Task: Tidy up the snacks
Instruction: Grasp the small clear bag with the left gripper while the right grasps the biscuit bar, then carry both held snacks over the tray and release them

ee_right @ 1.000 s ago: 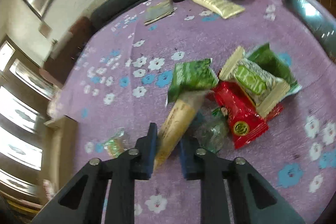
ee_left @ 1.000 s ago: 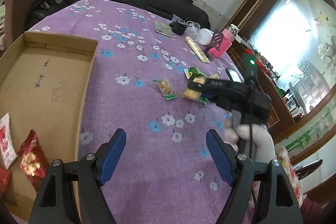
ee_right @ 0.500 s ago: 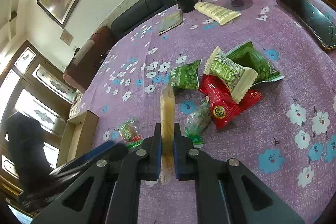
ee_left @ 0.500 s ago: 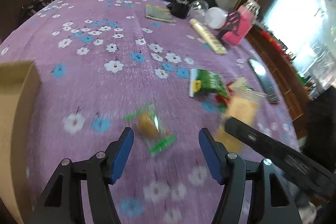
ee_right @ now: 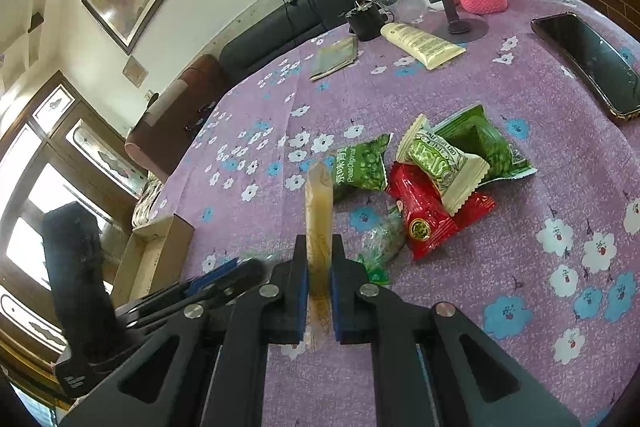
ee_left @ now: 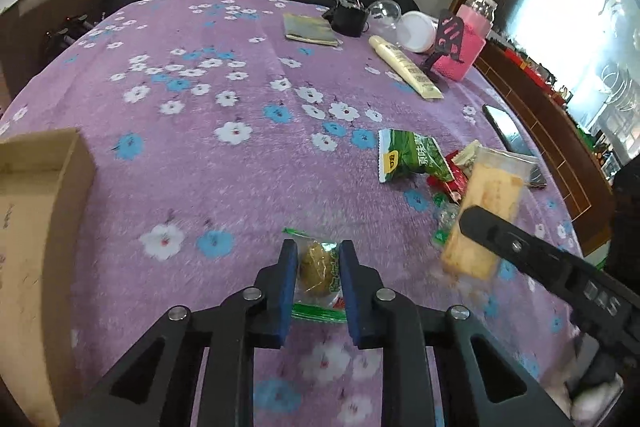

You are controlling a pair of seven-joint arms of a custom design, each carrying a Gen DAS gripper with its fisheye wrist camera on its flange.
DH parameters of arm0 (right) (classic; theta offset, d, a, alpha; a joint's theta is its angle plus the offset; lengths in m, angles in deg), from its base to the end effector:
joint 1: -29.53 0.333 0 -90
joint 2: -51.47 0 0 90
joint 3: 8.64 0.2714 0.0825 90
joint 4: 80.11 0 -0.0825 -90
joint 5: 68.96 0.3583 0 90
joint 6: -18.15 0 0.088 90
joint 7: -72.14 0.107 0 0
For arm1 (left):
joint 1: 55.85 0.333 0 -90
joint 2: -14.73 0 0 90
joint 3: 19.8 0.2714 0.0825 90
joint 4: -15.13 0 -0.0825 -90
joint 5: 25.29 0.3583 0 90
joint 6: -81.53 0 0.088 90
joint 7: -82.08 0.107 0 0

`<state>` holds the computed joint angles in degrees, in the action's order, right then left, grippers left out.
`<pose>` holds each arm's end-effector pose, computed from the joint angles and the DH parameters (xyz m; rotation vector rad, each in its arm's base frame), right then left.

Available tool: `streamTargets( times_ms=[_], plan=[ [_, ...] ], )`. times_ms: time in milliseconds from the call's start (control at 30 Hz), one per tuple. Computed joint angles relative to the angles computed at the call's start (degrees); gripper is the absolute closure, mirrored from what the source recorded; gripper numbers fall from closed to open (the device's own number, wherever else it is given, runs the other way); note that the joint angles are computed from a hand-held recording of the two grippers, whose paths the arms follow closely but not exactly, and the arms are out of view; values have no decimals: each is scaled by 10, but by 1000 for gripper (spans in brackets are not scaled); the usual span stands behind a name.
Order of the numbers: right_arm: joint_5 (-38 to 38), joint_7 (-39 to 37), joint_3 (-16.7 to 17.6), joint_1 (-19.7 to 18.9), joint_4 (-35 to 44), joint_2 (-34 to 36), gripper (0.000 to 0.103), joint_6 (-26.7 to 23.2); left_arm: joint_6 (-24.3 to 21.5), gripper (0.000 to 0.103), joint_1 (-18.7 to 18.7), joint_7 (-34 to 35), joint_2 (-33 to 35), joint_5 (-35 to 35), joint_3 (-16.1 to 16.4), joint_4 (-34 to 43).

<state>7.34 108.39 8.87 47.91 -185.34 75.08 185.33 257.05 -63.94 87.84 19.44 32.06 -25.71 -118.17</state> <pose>0.5456 0.3024 0.3253 -1.7649 1.3579 0.0692 0.4820 -0.1889 0.3306 -2.1192 1.6402 -0.8454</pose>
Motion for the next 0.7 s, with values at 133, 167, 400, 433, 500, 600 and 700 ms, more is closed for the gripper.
streamTargets(
  times_ms=[133, 167, 400, 433, 500, 600, 700],
  plan=[
    [0, -10, 3, 7, -4, -2, 95, 14, 28, 90, 16, -91, -54, 90, 2, -41],
    [-3, -11, 3, 9, -5, -2, 95, 17, 34, 90, 27, -126, -76, 124, -3, -54],
    [-8, -4, 13, 13, -13, -3, 95, 20, 26, 61, 35, 16, -105, -25, -16, -96],
    [-5, -8, 13, 13, -15, -5, 95, 22, 23, 52, 41, 14, -83, -13, -27, -78],
    [9, -20, 15, 10, -19, -8, 95, 21, 30, 51, 44, 33, -46, -10, -36, -54],
    [19, -24, 10, 10, -20, -8, 95, 14, -8, 52, 16, 87, 3, -28, -36, -10],
    [20, -25, 5, 11, -18, -6, 95, 10, -63, 74, -14, 101, 13, -10, -31, 18]
  ],
)
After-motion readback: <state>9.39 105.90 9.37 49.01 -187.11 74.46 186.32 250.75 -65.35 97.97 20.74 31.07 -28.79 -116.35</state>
